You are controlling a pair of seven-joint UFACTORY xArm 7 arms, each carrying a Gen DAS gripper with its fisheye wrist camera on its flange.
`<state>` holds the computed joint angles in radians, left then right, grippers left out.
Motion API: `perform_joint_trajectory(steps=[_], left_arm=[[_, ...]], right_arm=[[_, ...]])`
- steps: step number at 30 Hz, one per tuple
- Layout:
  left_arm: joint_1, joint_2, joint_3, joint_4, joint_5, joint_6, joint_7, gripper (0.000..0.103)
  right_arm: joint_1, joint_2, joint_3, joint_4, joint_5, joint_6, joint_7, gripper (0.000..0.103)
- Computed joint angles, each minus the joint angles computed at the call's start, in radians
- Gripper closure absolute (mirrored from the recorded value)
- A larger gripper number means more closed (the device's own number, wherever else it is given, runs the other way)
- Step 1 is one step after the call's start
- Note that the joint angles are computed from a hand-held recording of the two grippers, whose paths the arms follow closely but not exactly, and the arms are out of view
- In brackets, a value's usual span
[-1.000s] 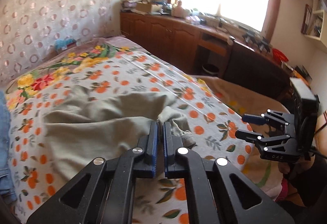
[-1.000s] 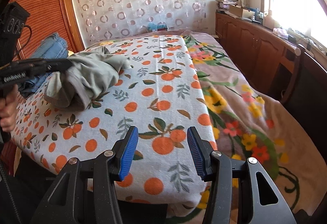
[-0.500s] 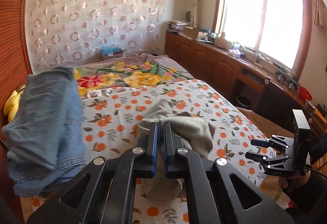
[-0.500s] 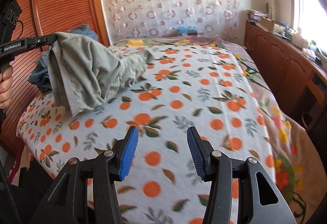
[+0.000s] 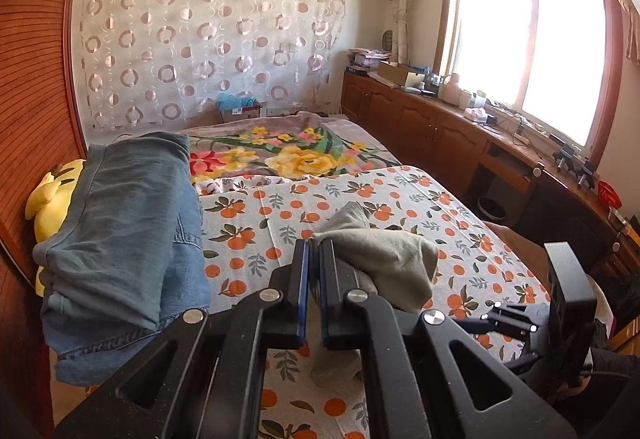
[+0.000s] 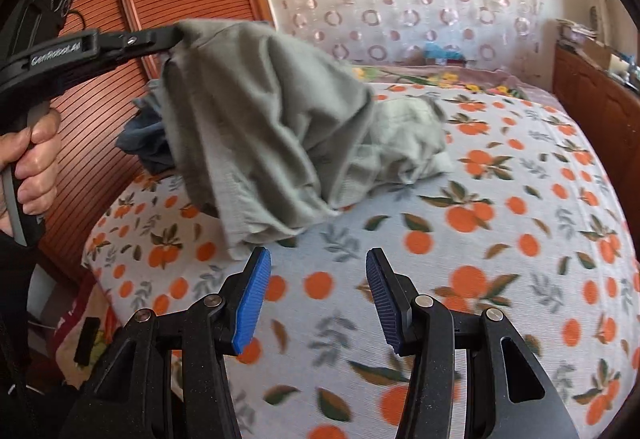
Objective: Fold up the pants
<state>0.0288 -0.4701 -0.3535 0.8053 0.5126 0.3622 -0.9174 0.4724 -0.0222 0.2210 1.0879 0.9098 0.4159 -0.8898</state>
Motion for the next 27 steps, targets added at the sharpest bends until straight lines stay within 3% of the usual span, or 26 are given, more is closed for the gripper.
perform_joint_trajectory(steps=[9, 12, 13, 14, 15, 16, 21, 27], left_arm=[[0.004, -0.008, 0.005, 0.008, 0.002, 0.006, -0.005, 0.097], [0.007, -0.015, 0.003, 0.011, 0.003, 0.005, -0.007, 0.097], [0.007, -0.017, 0.005, 0.012, 0.002, 0.005, -0.005, 0.097], [0.008, -0.020, 0.004, 0.013, 0.002, 0.006, -0.003, 0.097], [0.009, -0.025, 0.002, 0.014, 0.002, 0.008, -0.003, 0.097], [0.013, -0.029, -0.002, 0.015, 0.003, 0.010, -0.006, 0.098], [0.019, -0.054, -0.007, 0.029, -0.001, 0.011, -0.003, 0.098], [0.007, -0.056, -0.013, 0.100, -0.019, 0.012, 0.038, 0.098]], right_arm=[[-0.008, 0.082, 0.026, 0.073, 0.104, 0.084, -0.070, 0.051], [-0.012, 0.126, 0.039, 0.114, 0.074, 0.084, -0.035, 0.052], [-0.013, 0.130, 0.047, 0.119, 0.072, 0.080, -0.034, 0.057], [-0.006, 0.145, 0.057, 0.130, 0.063, 0.063, -0.028, 0.074], [-0.004, 0.150, 0.061, 0.132, 0.044, 0.039, -0.018, 0.082], [-0.002, 0.150, 0.064, 0.130, 0.024, 0.017, -0.003, 0.098], [-0.050, 0.107, 0.061, 0.122, 0.136, -0.005, -0.095, 0.101], [-0.089, -0.008, -0.017, 0.122, 0.242, -0.019, -0.201, 0.101]])
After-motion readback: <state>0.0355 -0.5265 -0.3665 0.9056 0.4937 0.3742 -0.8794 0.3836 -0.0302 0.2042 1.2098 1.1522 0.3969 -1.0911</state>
